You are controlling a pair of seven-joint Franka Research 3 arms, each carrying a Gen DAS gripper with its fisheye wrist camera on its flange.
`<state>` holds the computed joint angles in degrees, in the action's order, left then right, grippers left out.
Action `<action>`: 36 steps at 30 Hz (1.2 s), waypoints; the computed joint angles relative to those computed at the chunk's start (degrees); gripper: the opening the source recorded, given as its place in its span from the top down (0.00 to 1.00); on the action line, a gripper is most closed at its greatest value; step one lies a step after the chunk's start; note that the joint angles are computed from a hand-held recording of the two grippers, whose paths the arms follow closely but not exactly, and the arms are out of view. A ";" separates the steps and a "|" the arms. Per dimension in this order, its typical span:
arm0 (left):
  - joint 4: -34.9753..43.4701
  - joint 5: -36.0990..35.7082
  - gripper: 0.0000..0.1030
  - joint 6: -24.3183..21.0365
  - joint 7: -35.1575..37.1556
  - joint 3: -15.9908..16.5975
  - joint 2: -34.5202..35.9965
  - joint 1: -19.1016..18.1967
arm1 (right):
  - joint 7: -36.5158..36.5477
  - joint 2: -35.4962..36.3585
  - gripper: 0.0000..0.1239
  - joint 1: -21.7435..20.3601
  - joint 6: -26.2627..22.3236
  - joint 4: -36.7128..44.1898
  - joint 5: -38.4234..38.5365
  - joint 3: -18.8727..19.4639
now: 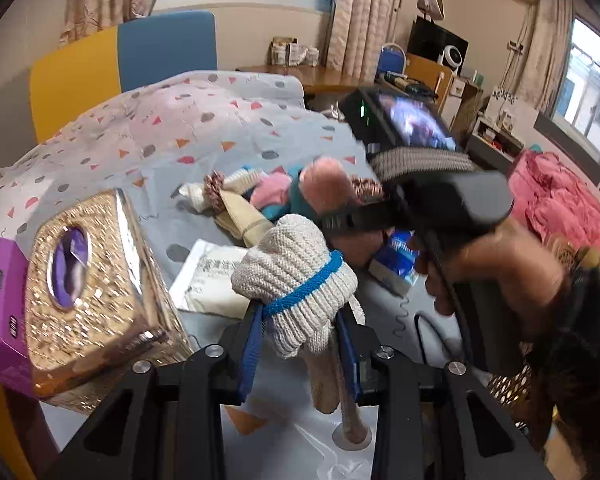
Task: Organize soft objects
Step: 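Carry the white glove into the gold tray and open the left gripper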
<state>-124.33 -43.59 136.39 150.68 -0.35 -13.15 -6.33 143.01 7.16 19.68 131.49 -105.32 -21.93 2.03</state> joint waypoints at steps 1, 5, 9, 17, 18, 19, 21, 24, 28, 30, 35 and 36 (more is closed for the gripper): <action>0.85 -0.58 0.66 -0.49 -0.08 0.31 0.12 0.06 | -0.26 0.20 0.66 0.13 -0.39 0.30 -0.30 0.07; 6.57 -2.28 0.66 -3.12 -2.69 1.00 2.37 1.19 | -0.50 0.52 0.66 0.45 -0.76 0.64 -1.21 0.04; 13.80 -3.40 0.66 -3.74 -6.18 0.64 6.24 3.61 | -0.26 0.93 0.66 0.81 -1.03 1.20 -1.99 -0.03; 22.75 -3.09 0.66 1.12 -10.29 0.26 11.76 10.58 | -0.28 1.01 0.66 1.06 -1.39 1.34 -3.26 -0.21; 23.59 -2.77 0.66 1.75 -10.81 0.30 12.55 11.50 | -0.38 1.04 0.66 1.09 -1.49 1.39 -3.34 -0.19; 23.72 -2.72 0.66 2.30 -10.90 0.32 12.78 12.43 | -0.51 1.13 0.66 1.14 -1.73 1.53 -3.48 -0.17; 24.87 -2.04 0.66 3.96 -11.85 0.75 14.26 14.61 | -0.71 1.45 0.66 1.41 -2.73 2.12 -4.06 -0.12; 26.19 -0.47 0.66 6.11 -14.52 1.16 16.64 18.06 | -0.94 1.69 0.66 1.60 -3.28 2.47 -4.40 -0.15; 27.33 4.63 0.66 8.36 -19.98 1.21 20.23 22.24 | -1.19 2.20 0.66 2.03 -4.39 3.23 -5.15 -0.18; 27.41 8.55 0.66 9.59 -22.92 1.20 22.28 23.80 | -1.36 2.59 0.66 2.30 -5.29 3.80 -5.70 -0.22; 29.90 16.16 0.66 9.15 -30.53 0.44 27.99 26.55 | -1.31 3.04 0.67 2.91 -6.42 4.39 -6.90 -0.29; 30.50 17.28 0.65 8.91 -31.54 0.04 28.91 26.93 | -1.33 3.15 0.67 3.01 -6.63 4.54 -7.07 -0.30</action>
<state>-93.83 -26.32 145.30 119.14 -0.31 15.76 20.61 141.68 10.31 22.69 124.86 -100.78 -29.01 1.73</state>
